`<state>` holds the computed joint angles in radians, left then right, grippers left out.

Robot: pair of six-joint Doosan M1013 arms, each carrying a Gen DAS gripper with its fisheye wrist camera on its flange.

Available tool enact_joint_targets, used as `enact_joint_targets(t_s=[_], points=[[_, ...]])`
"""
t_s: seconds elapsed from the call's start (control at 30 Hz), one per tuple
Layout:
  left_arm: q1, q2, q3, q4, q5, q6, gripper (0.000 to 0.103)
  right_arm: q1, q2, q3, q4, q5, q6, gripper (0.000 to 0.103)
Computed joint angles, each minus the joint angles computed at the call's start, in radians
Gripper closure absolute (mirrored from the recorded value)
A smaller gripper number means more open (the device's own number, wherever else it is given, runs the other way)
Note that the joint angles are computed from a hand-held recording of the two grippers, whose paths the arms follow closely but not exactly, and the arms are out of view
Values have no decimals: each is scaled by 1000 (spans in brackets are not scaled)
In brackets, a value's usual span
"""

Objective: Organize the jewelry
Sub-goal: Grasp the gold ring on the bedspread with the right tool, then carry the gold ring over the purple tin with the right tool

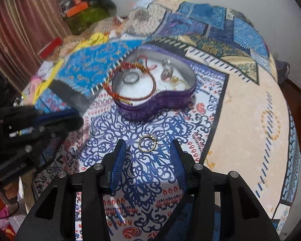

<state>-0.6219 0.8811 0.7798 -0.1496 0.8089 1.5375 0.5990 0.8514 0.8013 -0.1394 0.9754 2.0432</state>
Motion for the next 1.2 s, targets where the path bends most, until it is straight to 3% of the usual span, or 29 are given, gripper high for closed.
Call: enact_joint_targets(t_s=[0.13,0.33,0.47,0.53,0.97,1.2], points=[[2,2,-3,-4,-6,-6,94,5,7,-11,-20,13,-11,62],[0,0,-1,-17,-6,3,94,3,9,-14,-15,10,-18,86],[-5,-8,10,-16,-5,9,94,5,4,-6,-29,-3,-3,88],[-6,-13,13,-11,-9,9,94,9,4,-9,-46,0,2,97],[-4,-38,25,18,-66,-16,94,14,-39,51,-67,-94,11,97],[2,-24,10,11,-38,-28,94,1,20,-44,-6,24,-28,95]])
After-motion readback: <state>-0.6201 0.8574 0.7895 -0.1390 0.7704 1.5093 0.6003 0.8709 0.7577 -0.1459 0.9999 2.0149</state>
